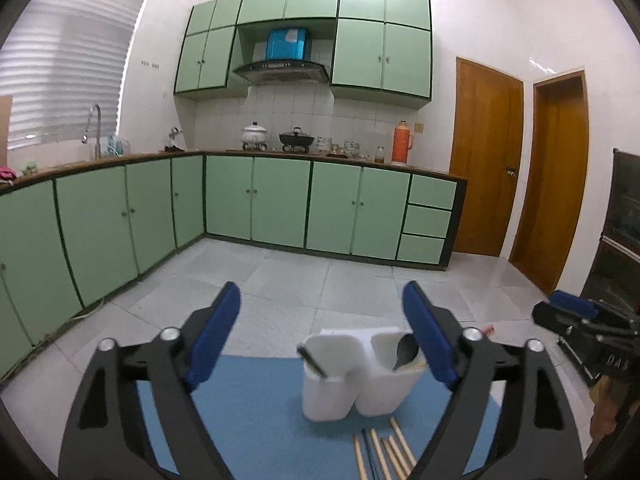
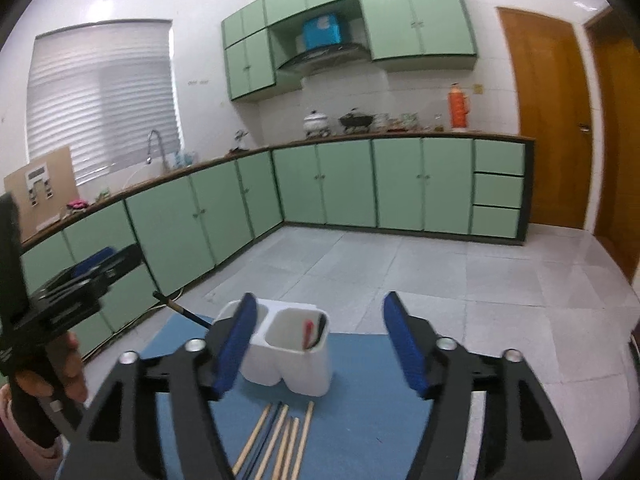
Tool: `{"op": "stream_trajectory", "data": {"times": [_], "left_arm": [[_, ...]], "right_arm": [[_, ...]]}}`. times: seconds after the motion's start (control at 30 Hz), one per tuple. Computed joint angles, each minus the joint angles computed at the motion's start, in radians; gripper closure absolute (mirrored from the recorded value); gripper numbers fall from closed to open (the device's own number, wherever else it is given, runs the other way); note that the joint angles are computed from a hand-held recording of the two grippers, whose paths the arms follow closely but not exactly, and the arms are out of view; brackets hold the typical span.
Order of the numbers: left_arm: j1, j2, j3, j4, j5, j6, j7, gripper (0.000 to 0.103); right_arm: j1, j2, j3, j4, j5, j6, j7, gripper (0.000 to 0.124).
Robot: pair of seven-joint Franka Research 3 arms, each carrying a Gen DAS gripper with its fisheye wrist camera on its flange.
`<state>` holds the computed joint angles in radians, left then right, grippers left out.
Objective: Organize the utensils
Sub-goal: 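Move both open tools back toward the remaining chopsticks on the mat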
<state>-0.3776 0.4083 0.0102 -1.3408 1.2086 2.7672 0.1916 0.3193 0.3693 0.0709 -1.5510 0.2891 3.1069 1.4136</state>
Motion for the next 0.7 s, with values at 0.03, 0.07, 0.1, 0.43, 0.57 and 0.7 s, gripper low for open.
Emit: {"op": "stream_trajectory", "data": {"times": [0.03, 0.07, 0.1, 0.43, 0.57, 0.7], "left_arm": [[-0.017, -0.035, 0.012, -0.049, 0.039, -0.007, -0.043, 0.016], [-0.019, -0.058, 0.007, -0.081, 0.058, -0.013, -0.060, 0.015], [-0.020, -0.086, -0.001, -0.122, 0.077, -0.022, -0.076, 0.014], [0.043, -0.241, -0.140, -0.422, 0.035, -0.112, -0.047, 0.011], [0.060, -0.263, -0.174, -0.507, -0.055, -0.127, 0.031, 0.011], [0.072, -0.288, -0.192, -0.590, -0.124, -0.118, 0.057, 0.011]], "right_arm": [[0.018, -0.031, -0.022, -0.059, -0.002, 0.033, 0.019, 0.050], [0.030, -0.055, -0.037, -0.104, -0.004, 0.056, 0.033, 0.048], [0.032, -0.079, -0.036, -0.151, -0.003, 0.078, 0.036, 0.048], [0.429, -0.220, -0.450, -0.486, -0.252, 0.124, 0.337, 0.040], [0.504, -0.246, -0.515, -0.567, -0.331, 0.117, 0.442, 0.029], [0.571, -0.263, -0.577, -0.630, -0.436, 0.100, 0.551, 0.028]]}}
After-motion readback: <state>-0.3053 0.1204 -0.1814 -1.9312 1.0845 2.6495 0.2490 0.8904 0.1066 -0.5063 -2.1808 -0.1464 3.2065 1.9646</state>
